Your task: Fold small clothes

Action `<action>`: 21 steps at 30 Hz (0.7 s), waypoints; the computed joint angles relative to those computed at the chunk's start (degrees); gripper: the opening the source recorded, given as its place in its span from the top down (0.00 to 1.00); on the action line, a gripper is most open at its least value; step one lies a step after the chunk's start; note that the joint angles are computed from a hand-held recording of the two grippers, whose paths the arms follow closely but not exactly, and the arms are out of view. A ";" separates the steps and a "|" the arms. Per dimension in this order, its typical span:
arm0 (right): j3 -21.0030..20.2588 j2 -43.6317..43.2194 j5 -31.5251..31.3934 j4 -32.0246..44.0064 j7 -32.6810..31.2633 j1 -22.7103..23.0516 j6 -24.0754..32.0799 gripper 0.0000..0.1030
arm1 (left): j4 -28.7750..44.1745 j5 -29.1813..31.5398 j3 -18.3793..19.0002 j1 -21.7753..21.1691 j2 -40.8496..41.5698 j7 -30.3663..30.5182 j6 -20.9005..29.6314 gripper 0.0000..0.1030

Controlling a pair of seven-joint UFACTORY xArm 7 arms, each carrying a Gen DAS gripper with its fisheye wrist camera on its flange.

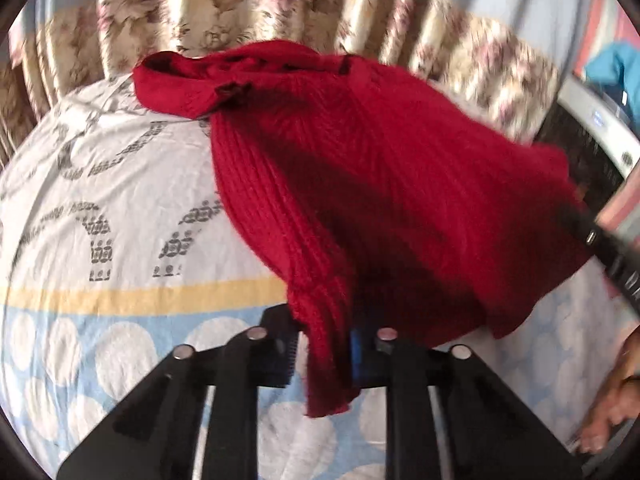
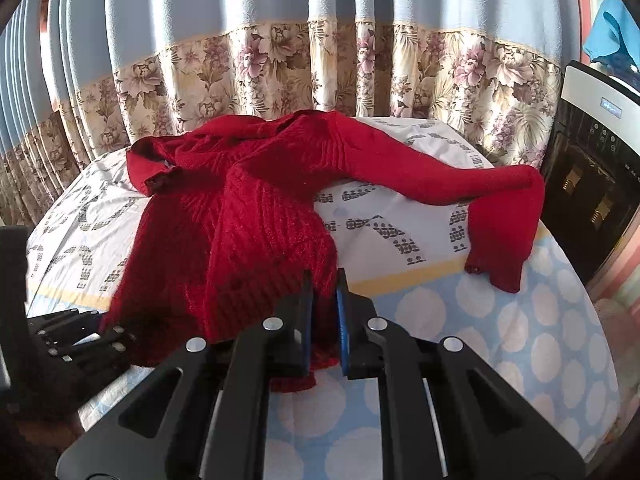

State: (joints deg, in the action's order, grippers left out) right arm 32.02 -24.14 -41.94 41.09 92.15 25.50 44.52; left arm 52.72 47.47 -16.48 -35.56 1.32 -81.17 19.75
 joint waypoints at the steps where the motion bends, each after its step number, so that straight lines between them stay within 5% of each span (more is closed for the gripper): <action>1: -0.15 -0.61 0.14 -0.20 -0.30 0.16 0.43 0.90 | -0.90 0.13 0.32 0.31 -1.27 -0.54 -0.86 0.83; 11: -0.74 -12.47 5.42 -3.70 -5.06 0.01 6.47 0.90 | -11.03 -2.02 -1.77 7.07 -19.90 0.25 -0.40 0.85; 18: 0.30 -19.66 14.04 -6.60 -10.29 1.52 9.03 0.90 | -19.32 -13.29 -0.80 4.79 -33.89 9.60 3.29 0.85; 21: 2.06 -20.91 18.08 -6.57 -11.45 2.83 11.04 0.90 | -20.75 -17.09 -3.15 3.25 -36.61 12.40 6.36 0.85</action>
State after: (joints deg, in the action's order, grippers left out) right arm 34.07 -45.05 -23.85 34.53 80.71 28.33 55.56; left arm 31.97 30.38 -19.62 -32.31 -35.29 -68.77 26.11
